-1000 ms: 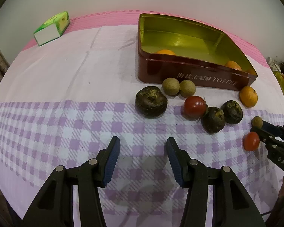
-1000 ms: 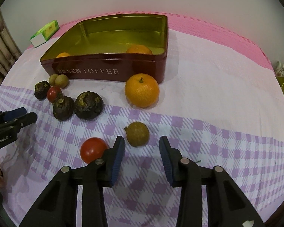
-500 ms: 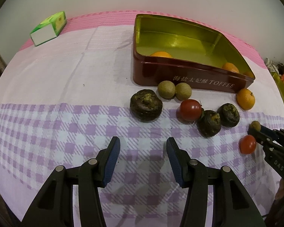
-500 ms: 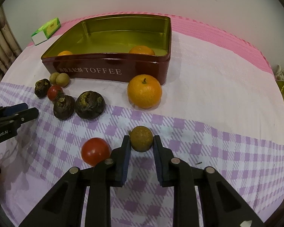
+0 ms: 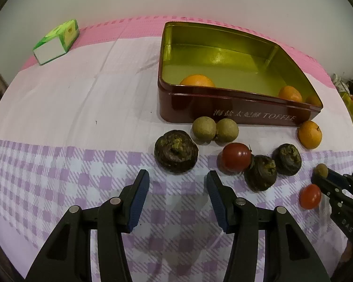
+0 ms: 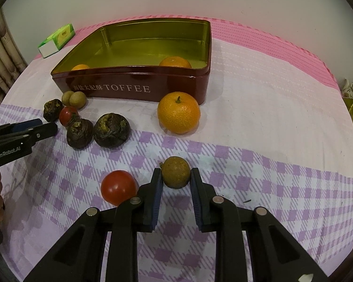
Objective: Organize fruits
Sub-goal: 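Grasp the dark brown wrinkled fruit with the left tool, then lift and carry both held fruits over the red tin box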
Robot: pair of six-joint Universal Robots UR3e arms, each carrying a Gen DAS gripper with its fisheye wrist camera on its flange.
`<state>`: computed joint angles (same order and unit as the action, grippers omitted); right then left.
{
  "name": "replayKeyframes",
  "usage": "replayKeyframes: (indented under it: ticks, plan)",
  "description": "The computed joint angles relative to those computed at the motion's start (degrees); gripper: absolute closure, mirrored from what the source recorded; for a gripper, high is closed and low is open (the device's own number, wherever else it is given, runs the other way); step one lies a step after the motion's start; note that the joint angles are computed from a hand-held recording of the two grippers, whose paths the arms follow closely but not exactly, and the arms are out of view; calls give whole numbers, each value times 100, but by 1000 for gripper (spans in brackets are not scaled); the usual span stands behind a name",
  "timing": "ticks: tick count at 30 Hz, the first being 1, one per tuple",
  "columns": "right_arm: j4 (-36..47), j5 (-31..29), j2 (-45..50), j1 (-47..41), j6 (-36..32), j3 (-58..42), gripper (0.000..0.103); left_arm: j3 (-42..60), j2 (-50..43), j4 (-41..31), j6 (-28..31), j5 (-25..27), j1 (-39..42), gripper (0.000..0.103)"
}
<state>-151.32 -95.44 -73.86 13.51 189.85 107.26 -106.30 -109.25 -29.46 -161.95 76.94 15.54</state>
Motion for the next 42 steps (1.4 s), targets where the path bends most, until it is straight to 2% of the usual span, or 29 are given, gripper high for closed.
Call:
replayKeyframes:
  ticks: [20,25,29,42]
  plan:
    - [6,-32,11,9,57,-35,80,1094,-855,-69,-192,329,-270,51]
    - [-19,-29,-5,6,75,-1,80,1113,-886,-54,-200,308,-276,52]
    - [-46,-41,-5,10,102,19,80,977,-756,-66,-101,197,-187,63]
    - [-70,-61,5,29,110,21,80,678,-505,-10,-56,190,-149,64]
